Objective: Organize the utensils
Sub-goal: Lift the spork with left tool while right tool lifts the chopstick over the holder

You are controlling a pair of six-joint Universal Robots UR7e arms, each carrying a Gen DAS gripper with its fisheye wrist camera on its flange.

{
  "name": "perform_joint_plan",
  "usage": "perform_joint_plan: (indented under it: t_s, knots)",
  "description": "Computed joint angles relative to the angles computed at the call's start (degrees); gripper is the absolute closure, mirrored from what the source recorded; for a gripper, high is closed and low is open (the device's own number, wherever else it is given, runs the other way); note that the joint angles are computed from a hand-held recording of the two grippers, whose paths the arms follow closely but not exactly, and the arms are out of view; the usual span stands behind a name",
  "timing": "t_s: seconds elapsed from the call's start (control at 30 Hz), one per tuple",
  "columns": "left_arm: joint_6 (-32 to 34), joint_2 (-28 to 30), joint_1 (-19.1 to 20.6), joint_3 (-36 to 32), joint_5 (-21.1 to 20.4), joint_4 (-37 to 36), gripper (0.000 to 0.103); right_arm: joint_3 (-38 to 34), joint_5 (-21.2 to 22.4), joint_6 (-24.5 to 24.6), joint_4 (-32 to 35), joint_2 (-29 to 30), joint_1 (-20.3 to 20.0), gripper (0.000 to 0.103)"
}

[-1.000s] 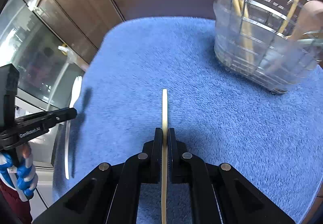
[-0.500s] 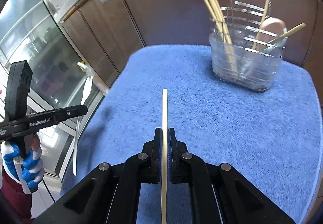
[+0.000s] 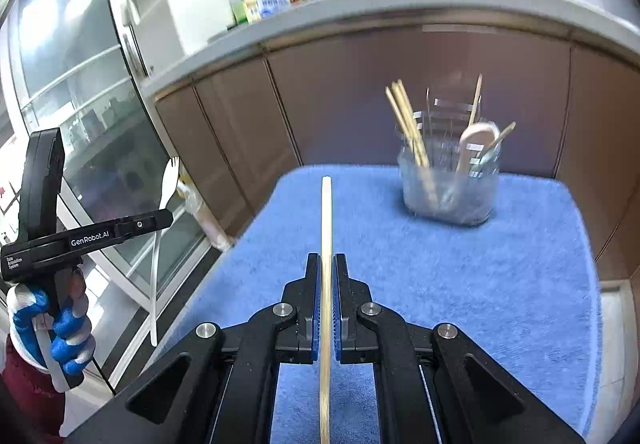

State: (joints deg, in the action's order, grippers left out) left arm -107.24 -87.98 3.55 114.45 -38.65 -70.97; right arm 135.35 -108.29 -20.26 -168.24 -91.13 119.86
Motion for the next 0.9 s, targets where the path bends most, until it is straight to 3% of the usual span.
perform_joint_plan:
  t_s: [0.43, 0.9]
  knots:
    - [-13.0, 10.3, -8.3, -8.7, 6.8, 19.0, 0.095, 4.7, -2.0, -2.0, -6.3, -8.5, 6.8, 0.098]
    - [-17.2, 16.3, -10.6, -13.0, 10.0, 27.2, 0.095, 6.6, -3.0, -4.4, -11.5, -12.3, 8.7, 0.098]
